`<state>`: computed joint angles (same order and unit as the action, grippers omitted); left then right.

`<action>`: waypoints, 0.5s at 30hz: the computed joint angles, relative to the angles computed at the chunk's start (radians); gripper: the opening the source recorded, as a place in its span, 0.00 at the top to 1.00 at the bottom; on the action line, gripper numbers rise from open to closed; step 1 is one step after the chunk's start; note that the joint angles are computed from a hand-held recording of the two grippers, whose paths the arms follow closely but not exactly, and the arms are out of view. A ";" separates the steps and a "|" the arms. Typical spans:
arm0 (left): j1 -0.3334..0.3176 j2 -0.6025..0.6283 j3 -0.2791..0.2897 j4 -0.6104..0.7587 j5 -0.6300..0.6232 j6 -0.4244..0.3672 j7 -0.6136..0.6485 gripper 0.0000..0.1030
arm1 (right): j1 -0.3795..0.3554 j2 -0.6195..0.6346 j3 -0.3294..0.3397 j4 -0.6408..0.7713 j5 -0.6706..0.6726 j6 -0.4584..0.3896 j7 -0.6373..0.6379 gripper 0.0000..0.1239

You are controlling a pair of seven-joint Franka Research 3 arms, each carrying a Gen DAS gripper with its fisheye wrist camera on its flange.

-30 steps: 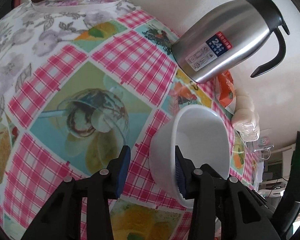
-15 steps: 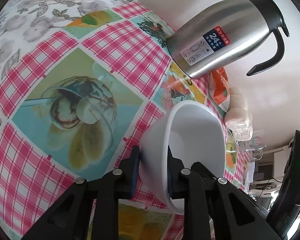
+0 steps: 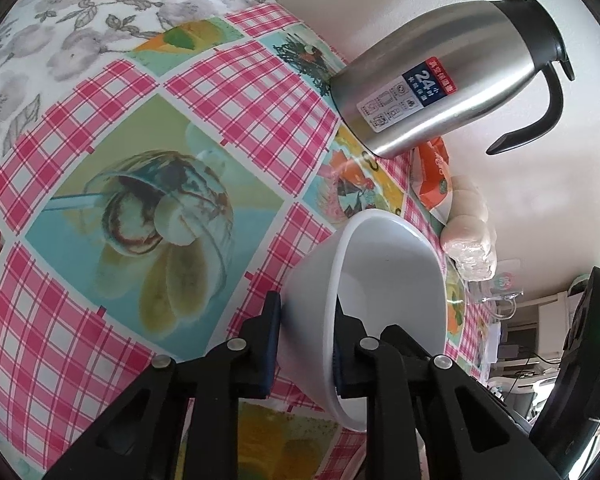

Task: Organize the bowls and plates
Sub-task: 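Lift the white square bowl with both grippers and carry it over the basin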

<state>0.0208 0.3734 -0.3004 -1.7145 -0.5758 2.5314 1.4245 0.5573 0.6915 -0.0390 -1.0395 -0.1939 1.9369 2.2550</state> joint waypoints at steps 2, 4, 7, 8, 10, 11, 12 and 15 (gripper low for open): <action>0.002 -0.007 -0.002 0.000 -0.003 0.002 0.004 0.78 | 0.001 -0.008 -0.001 -0.007 -0.001 0.008 0.005 0.88; 0.001 -0.016 -0.003 -0.001 -0.005 0.006 0.010 0.78 | 0.002 -0.023 -0.002 -0.020 -0.005 0.019 0.009 0.88; -0.003 -0.035 0.000 -0.005 -0.003 0.010 0.018 0.78 | 0.005 -0.047 -0.003 -0.045 -0.016 0.038 0.017 0.88; -0.006 -0.043 0.002 -0.006 0.000 0.012 0.017 0.78 | 0.005 -0.058 -0.003 -0.058 -0.020 0.048 0.021 0.88; -0.015 -0.061 0.007 -0.010 0.009 0.018 0.011 0.78 | 0.002 -0.088 0.000 -0.092 -0.019 0.072 0.034 0.88; -0.020 -0.071 0.009 -0.014 0.011 0.022 0.008 0.78 | 0.001 -0.103 0.002 -0.110 -0.020 0.083 0.039 0.88; -0.024 -0.079 0.010 -0.017 0.013 0.027 0.006 0.78 | 0.001 -0.123 0.003 -0.135 -0.023 0.096 0.046 0.88; -0.037 -0.109 0.011 -0.025 0.012 0.044 0.007 0.78 | -0.005 -0.183 0.009 -0.201 -0.033 0.132 0.067 0.88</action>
